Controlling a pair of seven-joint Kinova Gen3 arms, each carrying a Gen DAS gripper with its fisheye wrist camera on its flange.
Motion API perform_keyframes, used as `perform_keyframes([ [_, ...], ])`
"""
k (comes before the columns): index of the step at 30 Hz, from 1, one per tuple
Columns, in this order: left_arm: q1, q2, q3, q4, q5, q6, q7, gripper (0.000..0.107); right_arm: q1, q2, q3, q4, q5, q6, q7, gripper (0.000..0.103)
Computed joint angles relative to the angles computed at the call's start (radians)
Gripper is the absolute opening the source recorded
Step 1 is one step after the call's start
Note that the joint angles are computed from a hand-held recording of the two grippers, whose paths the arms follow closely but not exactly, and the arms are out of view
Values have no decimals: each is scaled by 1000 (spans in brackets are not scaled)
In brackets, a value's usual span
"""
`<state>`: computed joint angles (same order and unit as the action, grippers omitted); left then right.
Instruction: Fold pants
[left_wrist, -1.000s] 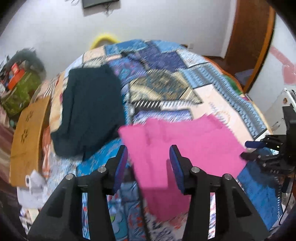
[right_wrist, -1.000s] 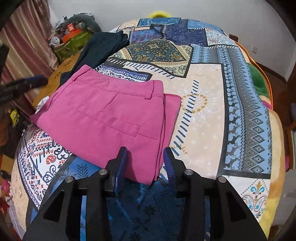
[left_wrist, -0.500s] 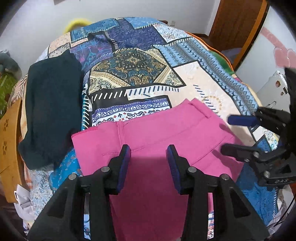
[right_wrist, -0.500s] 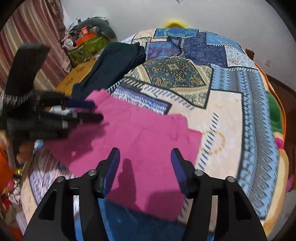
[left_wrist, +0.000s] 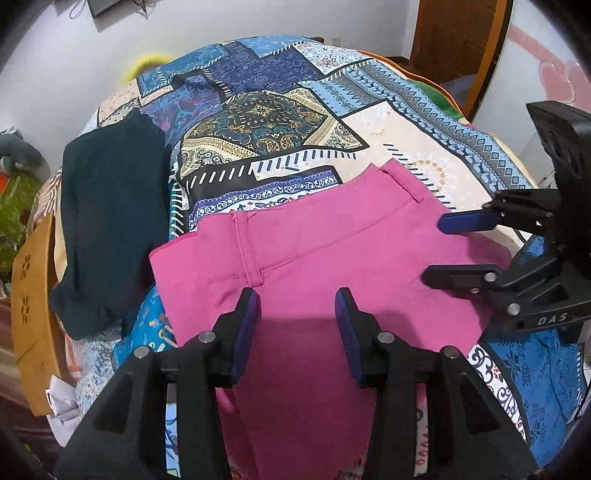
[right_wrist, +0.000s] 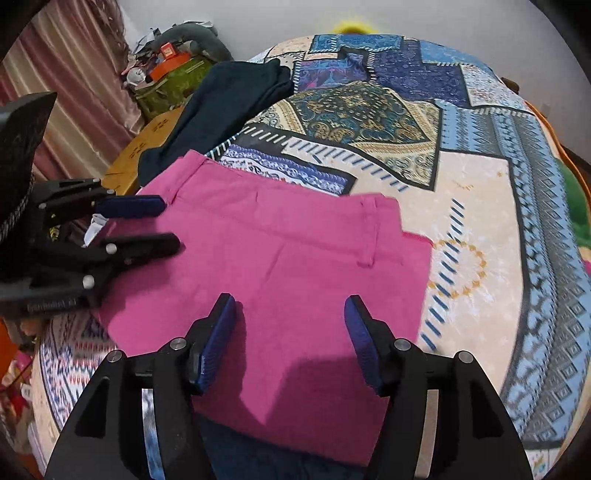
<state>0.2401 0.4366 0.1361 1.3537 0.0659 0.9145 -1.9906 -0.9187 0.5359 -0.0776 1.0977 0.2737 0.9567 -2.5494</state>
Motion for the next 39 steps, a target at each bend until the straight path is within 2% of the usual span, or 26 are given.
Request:
perform_keyframes([
  [3,1,-22,-4,26,-5,-13,2,46,-11,-30,5,54,5,-22,-42,59],
  [9,-32,-76,-10,90,9,-42,0,60,-39,-78,4,129,51,-34,-136,62],
  [11,-62,-83,-8,93,34,-26,-13,63,-36,-91,-5,144,56,-30,-149,62],
  [14,-78,-75,-17,73,38,12,-7,76,-33,-103,-16,150,65,-11,-157,62],
  [18,-130,-34,-9,11,102,104,-15,79,-60,-122,-4,167,125,3,-224,62],
  [21,-148,-13,-8,-29,138,146,-6,79,-60,-129,-2,174,160,3,-260,62],
  [24,-188,10,11,-71,221,186,-14,79,-38,-128,-2,175,170,-2,-285,62],
  [26,-168,25,-1,-97,213,183,20,79,-35,-124,4,174,182,-3,-314,62],
  [29,-115,71,-26,-151,147,193,88,79,-12,-105,-2,155,174,3,-301,62],
  [31,-115,105,-18,-183,137,221,94,74,5,-89,-7,142,158,9,-278,62],
  [34,-132,106,-1,-162,162,193,81,67,33,-66,-8,134,120,10,-255,62],
  [36,-141,101,5,-147,178,180,72,60,69,-56,-17,149,67,-26,-230,62],
  [39,-157,94,14,-126,202,162,53,54,71,-67,-8,183,54,-83,-233,60],
])
